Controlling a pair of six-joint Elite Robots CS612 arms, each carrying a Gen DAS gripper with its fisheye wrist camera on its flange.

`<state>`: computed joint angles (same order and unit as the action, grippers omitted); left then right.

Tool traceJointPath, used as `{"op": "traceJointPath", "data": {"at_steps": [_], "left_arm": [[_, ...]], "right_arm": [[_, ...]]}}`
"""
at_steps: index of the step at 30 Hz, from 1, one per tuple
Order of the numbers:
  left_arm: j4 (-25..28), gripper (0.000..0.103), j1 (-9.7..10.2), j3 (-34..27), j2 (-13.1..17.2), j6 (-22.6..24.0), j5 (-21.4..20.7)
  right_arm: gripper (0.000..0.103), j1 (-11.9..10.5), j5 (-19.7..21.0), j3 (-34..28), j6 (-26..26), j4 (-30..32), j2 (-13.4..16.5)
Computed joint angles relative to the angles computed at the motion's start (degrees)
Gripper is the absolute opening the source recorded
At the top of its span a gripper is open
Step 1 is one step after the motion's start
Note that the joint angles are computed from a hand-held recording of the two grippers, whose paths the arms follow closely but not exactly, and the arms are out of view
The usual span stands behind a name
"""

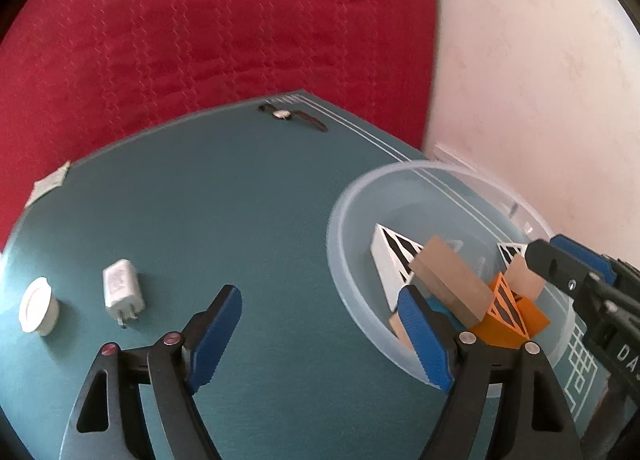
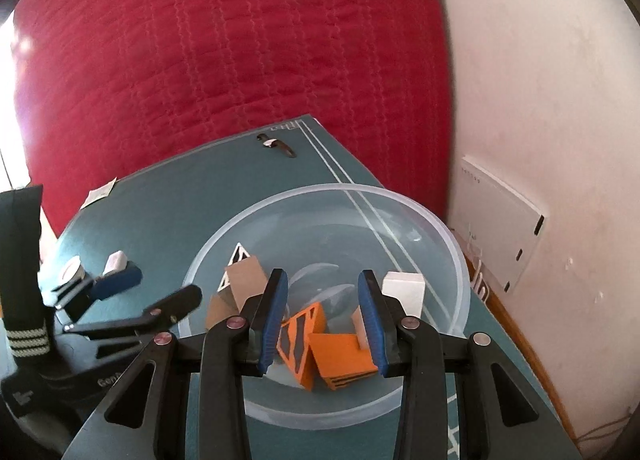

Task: Organize rigid objects
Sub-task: 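Move both grippers away from the bowl toward the dish and adapter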

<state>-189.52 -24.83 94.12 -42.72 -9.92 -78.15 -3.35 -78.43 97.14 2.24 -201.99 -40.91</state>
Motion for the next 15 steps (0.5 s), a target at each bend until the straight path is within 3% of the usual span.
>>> {"op": "traceJointPath", "data": {"at_steps": [11,15], "left_arm": [[-3.5,0.092,0.57,1.9,-1.0,-0.8,4.1],[-3.8,0.101,0.21,2.5,-1.1,-0.2,9.8]], "right_arm": [[0.045,1.3,-0.8,0.5,-3.3,-1.8,0.2],[0.045,1.7,-0.7,0.6,-4.1,-1.3,0.2]]}}
